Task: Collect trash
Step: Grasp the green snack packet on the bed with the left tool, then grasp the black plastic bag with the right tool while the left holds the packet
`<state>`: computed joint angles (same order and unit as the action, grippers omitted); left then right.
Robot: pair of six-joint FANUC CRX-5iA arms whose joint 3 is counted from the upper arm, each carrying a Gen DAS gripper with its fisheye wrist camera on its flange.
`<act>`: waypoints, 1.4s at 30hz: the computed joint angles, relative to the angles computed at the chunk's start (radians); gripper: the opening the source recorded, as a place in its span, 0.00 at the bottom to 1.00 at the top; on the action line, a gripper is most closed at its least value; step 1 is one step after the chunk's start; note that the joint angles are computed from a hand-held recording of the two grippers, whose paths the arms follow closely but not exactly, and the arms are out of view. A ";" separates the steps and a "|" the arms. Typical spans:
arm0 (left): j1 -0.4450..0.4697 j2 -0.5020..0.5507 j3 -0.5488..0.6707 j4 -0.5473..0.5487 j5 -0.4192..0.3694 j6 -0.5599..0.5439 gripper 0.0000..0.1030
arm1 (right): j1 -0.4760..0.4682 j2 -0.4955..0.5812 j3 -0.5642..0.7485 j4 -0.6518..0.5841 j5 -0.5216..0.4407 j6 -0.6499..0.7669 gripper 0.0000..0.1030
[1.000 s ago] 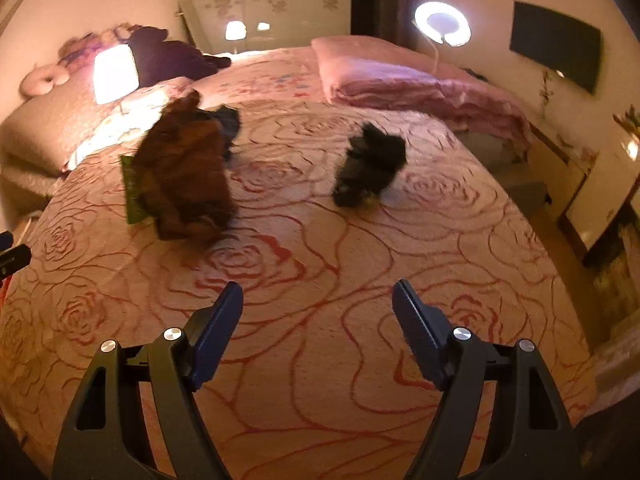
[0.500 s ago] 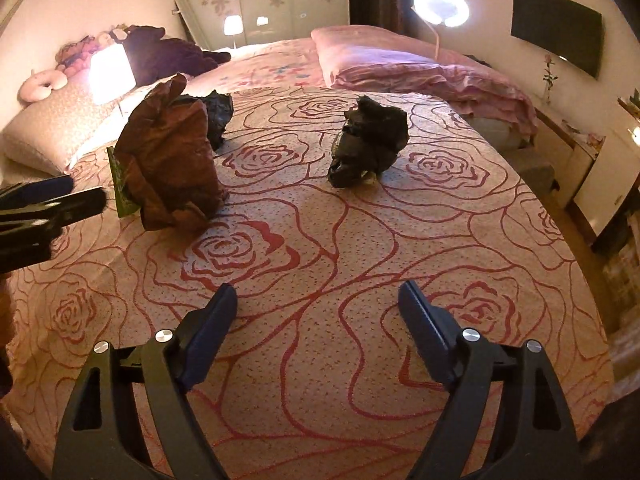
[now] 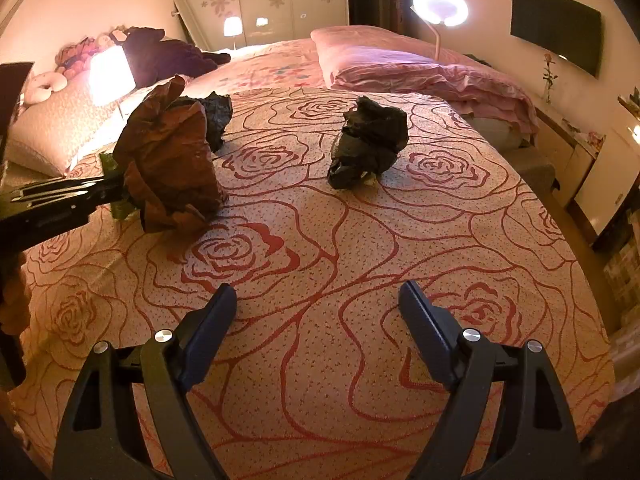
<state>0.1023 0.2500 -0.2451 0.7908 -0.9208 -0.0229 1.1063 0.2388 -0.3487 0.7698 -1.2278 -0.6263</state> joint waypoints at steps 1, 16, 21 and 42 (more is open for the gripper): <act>0.010 -0.005 -0.005 0.005 -0.004 -0.002 0.18 | 0.000 0.000 -0.001 0.000 0.000 0.000 0.78; 0.139 -0.118 -0.136 0.082 0.068 -0.101 0.18 | -0.026 -0.039 -0.039 -0.021 -0.016 -0.069 0.78; 0.158 -0.092 -0.106 0.066 0.049 -0.042 0.18 | -0.079 -0.085 -0.071 -0.014 0.023 -0.069 0.78; 0.185 -0.076 -0.084 0.045 0.071 0.009 0.18 | -0.167 -0.025 -0.003 0.012 0.043 0.062 0.41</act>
